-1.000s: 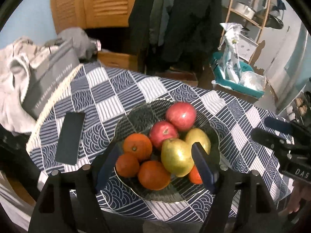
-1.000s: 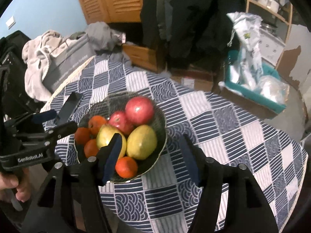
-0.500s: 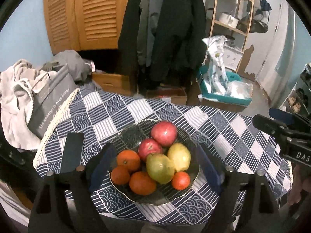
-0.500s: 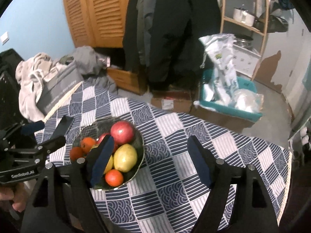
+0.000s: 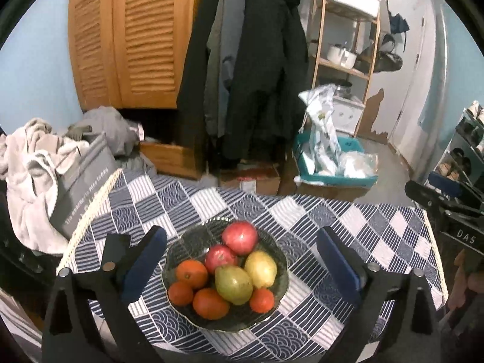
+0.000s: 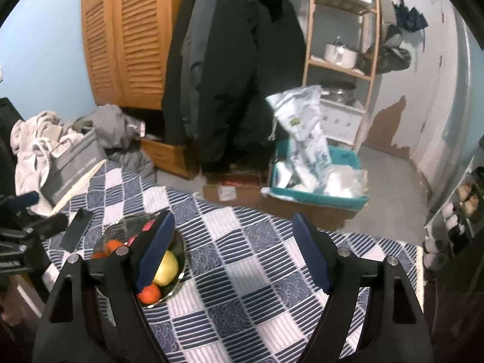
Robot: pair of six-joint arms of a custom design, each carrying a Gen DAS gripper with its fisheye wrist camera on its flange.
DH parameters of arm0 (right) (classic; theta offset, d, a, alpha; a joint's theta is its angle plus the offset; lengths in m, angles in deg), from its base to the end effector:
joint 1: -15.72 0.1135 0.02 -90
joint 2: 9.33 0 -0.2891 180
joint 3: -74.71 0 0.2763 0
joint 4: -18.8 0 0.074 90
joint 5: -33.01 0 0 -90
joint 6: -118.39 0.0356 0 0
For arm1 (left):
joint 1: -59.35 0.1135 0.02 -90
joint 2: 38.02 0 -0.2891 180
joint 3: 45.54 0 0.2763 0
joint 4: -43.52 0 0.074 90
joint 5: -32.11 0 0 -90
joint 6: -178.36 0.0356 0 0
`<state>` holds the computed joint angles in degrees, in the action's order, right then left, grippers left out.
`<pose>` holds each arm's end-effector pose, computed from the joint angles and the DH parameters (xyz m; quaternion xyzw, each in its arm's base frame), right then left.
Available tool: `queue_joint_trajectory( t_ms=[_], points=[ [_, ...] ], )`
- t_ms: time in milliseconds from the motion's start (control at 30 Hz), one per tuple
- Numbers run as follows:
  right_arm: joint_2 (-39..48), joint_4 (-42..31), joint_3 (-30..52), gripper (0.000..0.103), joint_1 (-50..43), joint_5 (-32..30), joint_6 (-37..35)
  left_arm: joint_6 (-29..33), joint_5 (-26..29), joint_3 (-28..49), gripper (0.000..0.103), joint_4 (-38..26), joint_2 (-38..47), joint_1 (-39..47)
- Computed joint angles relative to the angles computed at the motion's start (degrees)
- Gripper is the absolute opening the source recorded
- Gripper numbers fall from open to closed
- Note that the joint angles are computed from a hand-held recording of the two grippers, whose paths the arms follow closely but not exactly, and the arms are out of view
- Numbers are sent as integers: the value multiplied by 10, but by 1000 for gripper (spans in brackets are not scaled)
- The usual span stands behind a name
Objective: Organize fruits
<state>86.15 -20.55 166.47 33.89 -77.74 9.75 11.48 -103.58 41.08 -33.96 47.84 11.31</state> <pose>0.3777 0.1373 0.3101 -0.3529 0.8335 0.1636 0.3924 0.2183 -0.2046 0.3093 -0.2714 0.8754 0.0838 0.3912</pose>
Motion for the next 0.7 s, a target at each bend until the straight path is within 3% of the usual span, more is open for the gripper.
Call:
queue_joint_trajectory(
  t_ms=[367,700],
  points=[
    [-32,27,-11,79,-53,-20,-3,-7,-27,69,102,-55,37,-10],
    [-30,38,-11,79,-79,-26,-4,-20,-47,101,102,-65,48,-21]
  ],
)
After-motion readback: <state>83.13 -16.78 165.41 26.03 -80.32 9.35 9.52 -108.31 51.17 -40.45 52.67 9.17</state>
